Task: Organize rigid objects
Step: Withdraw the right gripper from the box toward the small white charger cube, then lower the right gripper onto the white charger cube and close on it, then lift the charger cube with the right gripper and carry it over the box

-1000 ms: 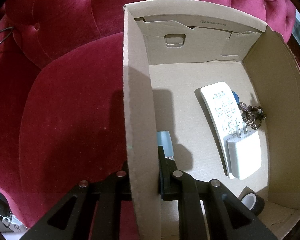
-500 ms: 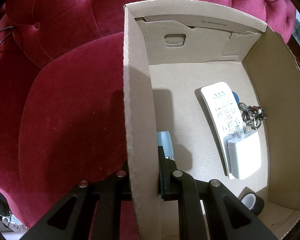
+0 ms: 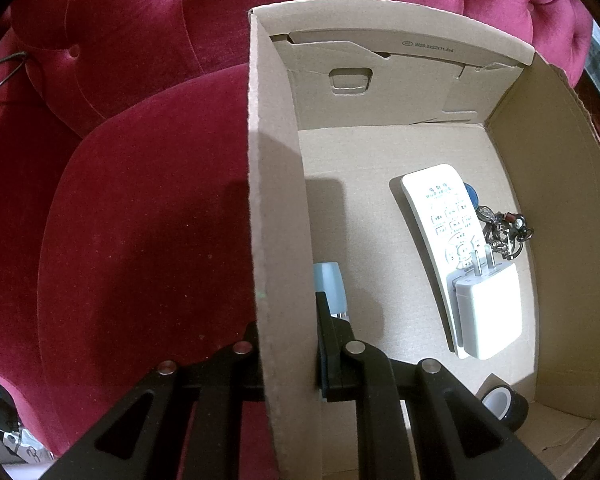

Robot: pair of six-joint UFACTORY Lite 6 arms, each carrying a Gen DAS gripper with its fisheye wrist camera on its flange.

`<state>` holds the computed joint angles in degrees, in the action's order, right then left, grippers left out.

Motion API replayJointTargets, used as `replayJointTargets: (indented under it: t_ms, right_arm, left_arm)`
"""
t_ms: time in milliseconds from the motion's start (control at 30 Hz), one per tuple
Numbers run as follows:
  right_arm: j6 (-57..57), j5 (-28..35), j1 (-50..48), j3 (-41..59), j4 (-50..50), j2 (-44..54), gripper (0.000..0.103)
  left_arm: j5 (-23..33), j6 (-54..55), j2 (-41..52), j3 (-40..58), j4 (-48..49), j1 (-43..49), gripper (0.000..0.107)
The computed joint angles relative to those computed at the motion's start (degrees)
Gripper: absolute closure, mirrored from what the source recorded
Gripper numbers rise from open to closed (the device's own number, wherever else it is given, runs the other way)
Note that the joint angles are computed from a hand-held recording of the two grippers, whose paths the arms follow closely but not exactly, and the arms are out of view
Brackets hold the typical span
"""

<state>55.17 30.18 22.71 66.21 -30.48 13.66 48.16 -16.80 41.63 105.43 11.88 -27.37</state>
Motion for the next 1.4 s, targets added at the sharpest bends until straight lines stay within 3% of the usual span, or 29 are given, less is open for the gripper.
replayJointTargets:
  t_ms: [433,867,933,1033,1400]
  right_arm:
    - [-5.5,-3.3,-1.4,8.2,4.2,12.8,0.002]
    - [-13.7,-6.3,-3.6,15.7,11.4,22.8,0.024]
    - [-18.0,-6.3,-4.4,17.2,14.9,24.2,0.032]
    - [-20.4,-6.5,-4.6,17.8,16.6,24.7,0.057]
    - [-16.2,-5.3,-4.2,12.7,13.1,19.0,0.057]
  left_arm:
    - [0.5,-0.6,0.0,0.3,1.0,-0.5,0.092]
    - [0.7,-1.2,0.4,0.7,1.4,-1.1,0.092]
    - [0.7,-1.0,0.5,0.8,1.4,-1.1,0.092]
    - [0.7,-1.0,0.6,0.8,1.3,-1.0,0.092]
    - [0.7,-1.2,0.5,0.7,1.6,-1.1,0.092]
